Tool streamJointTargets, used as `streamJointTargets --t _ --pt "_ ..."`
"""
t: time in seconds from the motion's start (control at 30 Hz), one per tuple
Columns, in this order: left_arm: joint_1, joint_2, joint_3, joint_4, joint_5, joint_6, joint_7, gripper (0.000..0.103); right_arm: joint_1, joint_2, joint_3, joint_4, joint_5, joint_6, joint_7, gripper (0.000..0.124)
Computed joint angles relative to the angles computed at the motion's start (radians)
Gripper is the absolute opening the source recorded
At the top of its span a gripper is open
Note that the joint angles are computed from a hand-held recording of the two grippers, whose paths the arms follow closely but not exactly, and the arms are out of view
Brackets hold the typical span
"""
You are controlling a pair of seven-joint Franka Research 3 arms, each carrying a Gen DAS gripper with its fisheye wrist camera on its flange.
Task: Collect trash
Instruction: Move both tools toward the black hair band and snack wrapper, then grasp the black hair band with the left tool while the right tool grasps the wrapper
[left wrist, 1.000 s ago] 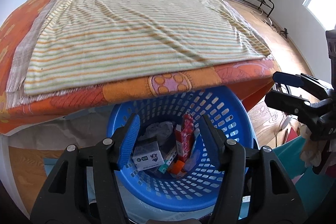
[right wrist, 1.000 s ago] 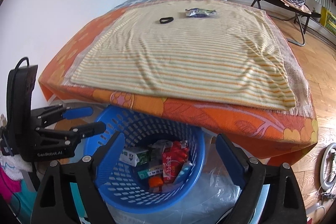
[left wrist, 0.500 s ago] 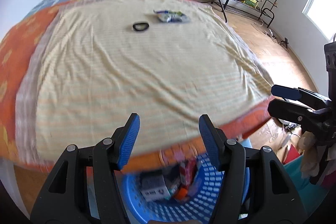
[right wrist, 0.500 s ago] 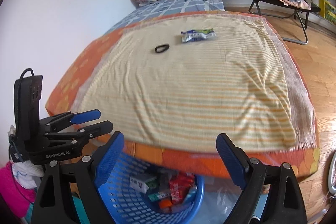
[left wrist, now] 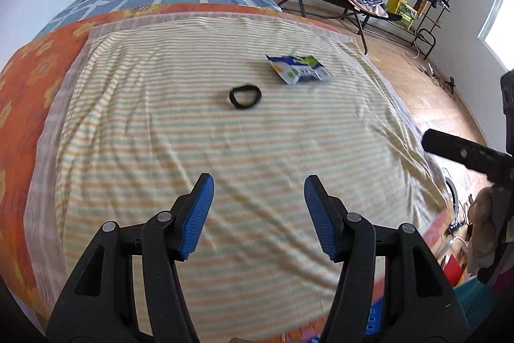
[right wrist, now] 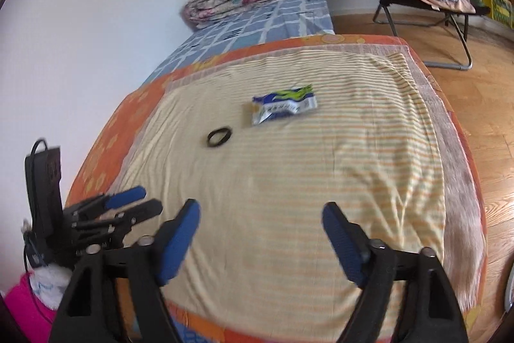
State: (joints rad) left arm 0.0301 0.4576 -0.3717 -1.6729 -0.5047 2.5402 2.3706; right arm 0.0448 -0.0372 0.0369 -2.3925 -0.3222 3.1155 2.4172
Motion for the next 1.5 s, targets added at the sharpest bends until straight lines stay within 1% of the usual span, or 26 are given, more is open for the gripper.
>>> streamJointTargets --t 0.1,0.2,0.23,0.3,0.37,0.4,0.43,0.47,0.53,0.6,0.63,0.73,0.77,0.8,0.83,0.87,0.9,1.0,1.07,1.17,1.2,1.23,1.3,1.43,1.47,1.5 --pt "-0.023 0.052 0.008 0.069 0.030 -0.005 -0.041 0.060 0.011 0.058 -0.026 0.059 0.086 0.003 -0.078 0.079" --pt "-0.051 0.125 0.017 0.165 0.084 -0.021 -0.100 0.049 -0.002 0.118 -0.011 0.117 0.281 0.012 -0.243 0.076" --pt "-0.058 0.148 0.019 0.195 0.102 -0.027 -0.120 0.046 -0.013 0.135 0.003 0.132 0.339 0.014 -0.289 0.075" --pt "-0.070 0.193 0.023 0.252 0.135 -0.040 -0.160 0.046 -0.065 0.180 0.059 0.175 0.479 0.018 -0.398 0.073" --pt "-0.076 0.232 0.022 0.305 0.160 -0.058 -0.197 0.046 -0.098 0.223 0.088 0.217 0.570 0.012 -0.460 0.068" --pt "-0.080 0.261 0.022 0.347 0.170 -0.075 -0.221 0.044 -0.113 0.239 0.102 0.233 0.611 0.009 -0.487 0.065" --pt "-0.082 0.284 0.021 0.380 0.178 -0.090 -0.242 0.039 -0.143 0.260 0.133 0.252 0.668 0.010 -0.524 0.063" --pt "-0.083 0.300 0.019 0.404 0.184 -0.100 -0.258 0.038 -0.165 0.277 0.157 0.268 0.713 0.011 -0.554 0.061" --pt "-0.085 0.346 0.013 0.473 0.186 -0.128 -0.298 0.038 -0.191 0.304 0.182 0.297 0.779 0.007 -0.599 0.057" --pt "-0.093 0.382 0.010 0.529 0.195 -0.150 -0.322 0.038 -0.219 0.334 0.211 0.329 0.843 0.010 -0.647 0.056" --pt "-0.099 0.395 0.012 0.549 0.204 -0.153 -0.329 0.034 -0.229 0.348 0.221 0.345 0.870 0.010 -0.668 0.055" --pt "-0.112 0.432 0.012 0.604 0.224 -0.172 -0.346 0.032 -0.197 0.374 0.184 0.378 0.902 0.003 -0.680 0.054" --pt "-0.116 0.441 0.013 0.616 0.230 -0.177 -0.351 0.032 -0.196 0.379 0.181 0.385 0.920 0.001 -0.691 0.054" --pt "-0.120 0.448 0.013 0.627 0.235 -0.182 -0.355 0.032 -0.212 0.392 0.199 0.399 0.955 0.005 -0.713 0.053" --pt "-0.124 0.454 0.015 0.635 0.242 -0.185 -0.356 0.032 -0.217 0.402 0.204 0.411 0.979 0.003 -0.728 0.053" --pt "-0.127 0.461 0.016 0.644 0.248 -0.186 -0.357 0.032 -0.215 0.409 0.201 0.421 0.998 0.000 -0.737 0.052" --pt "-0.131 0.464 0.017 0.646 0.254 -0.181 -0.354 0.032 -0.219 0.421 0.204 0.434 1.021 0.003 -0.751 0.052" --pt "-0.138 0.473 0.016 0.657 0.266 -0.173 -0.350 0.032 -0.189 0.446 0.166 0.468 1.050 -0.008 -0.761 0.048" --pt "-0.144 0.475 0.019 0.655 0.277 -0.158 -0.345 0.031 -0.189 0.463 0.165 0.489 1.076 -0.011 -0.779 0.044" --pt "-0.159 0.469 0.031 0.636 0.308 -0.114 -0.337 0.022 -0.190 0.483 0.169 0.514 1.110 -0.010 -0.809 0.041" --pt "-0.163 0.468 0.035 0.633 0.319 -0.101 -0.337 0.018 -0.177 0.488 0.155 0.521 1.105 -0.012 -0.808 0.039" --pt "-0.166 0.467 0.037 0.627 0.328 -0.087 -0.338 0.013 -0.163 0.492 0.138 0.529 1.096 -0.016 -0.803 0.035" --pt "-0.165 0.470 0.033 0.629 0.337 -0.079 -0.339 0.010 -0.157 0.499 0.132 0.539 1.097 -0.018 -0.803 0.031" --pt "-0.162 0.464 0.032 0.613 0.353 -0.059 -0.336 0.005 -0.143 0.506 0.118 0.549 1.091 -0.021 -0.793 0.018" --pt "-0.162 0.464 0.032 0.614 0.357 -0.057 -0.337 0.004 -0.147 0.507 0.126 0.552 1.095 -0.017 -0.800 0.016" --pt "-0.160 0.462 0.030 0.610 0.357 -0.054 -0.339 0.004 -0.152 0.506 0.134 0.552 1.099 -0.012 -0.807 0.011"
